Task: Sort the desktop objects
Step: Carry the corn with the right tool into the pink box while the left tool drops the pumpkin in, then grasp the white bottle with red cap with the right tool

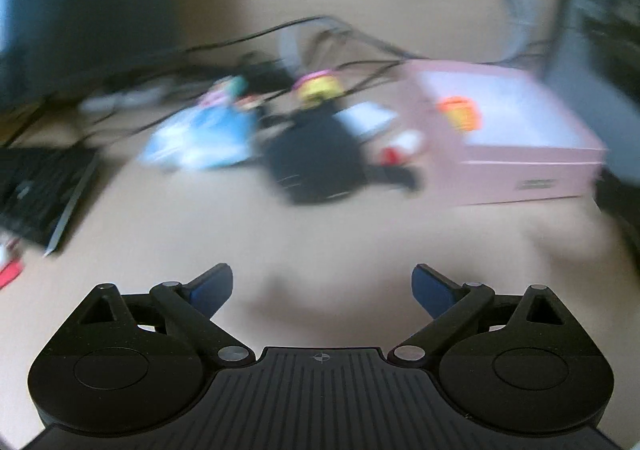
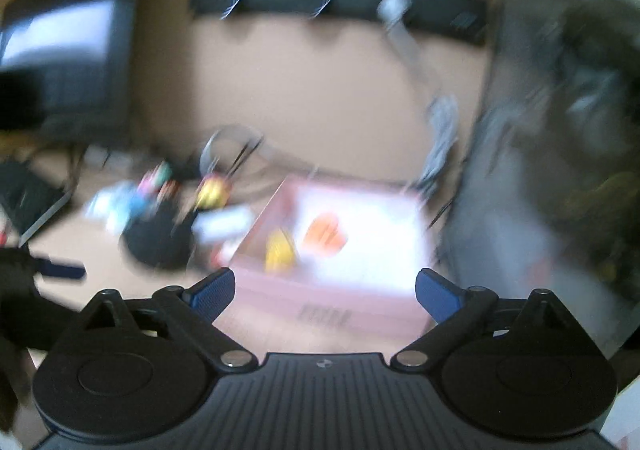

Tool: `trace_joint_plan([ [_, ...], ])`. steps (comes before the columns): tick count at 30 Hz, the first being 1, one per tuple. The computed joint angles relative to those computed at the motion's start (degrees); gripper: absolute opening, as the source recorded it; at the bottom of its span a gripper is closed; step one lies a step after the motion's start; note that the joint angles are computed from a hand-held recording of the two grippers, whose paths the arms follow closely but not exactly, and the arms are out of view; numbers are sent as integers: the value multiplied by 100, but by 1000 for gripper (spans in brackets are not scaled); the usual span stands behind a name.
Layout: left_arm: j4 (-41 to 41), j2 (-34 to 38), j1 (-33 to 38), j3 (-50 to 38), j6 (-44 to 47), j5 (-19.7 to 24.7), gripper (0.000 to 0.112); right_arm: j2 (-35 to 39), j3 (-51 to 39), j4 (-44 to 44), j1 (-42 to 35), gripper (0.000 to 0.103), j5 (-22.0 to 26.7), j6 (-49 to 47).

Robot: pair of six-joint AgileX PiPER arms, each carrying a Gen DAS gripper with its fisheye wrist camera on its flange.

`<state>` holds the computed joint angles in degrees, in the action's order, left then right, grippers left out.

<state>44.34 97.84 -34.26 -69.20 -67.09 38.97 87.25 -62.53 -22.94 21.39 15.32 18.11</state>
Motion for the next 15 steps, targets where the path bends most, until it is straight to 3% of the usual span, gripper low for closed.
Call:
trace_joint_plan([
  [4, 310, -382, 341, 428, -493, 241, 100, 268, -68, -1049, 460, 96, -212, 837],
  [5, 308, -457, 434, 488, -516, 259, 100, 393, -182, -1540, 592, 88, -250, 1273],
  [6, 256, -568, 563, 587, -473, 247, 101, 626, -424, -1802, 706, 73, -214, 1481],
  [9, -8, -864, 779, 869, -254, 236, 101, 1336, -1219, -2082, 1136, 39, 226, 1778],
  [12, -298, -1198, 1059, 1234, 58, 25, 101, 2150, -2111, -2773, 1533, 30, 665, 2458],
  [15, -458, -1420, 1316, 1523, 246, -174, 101, 3114, -3332, -3013, 1779, 30, 1392, 2942],
])
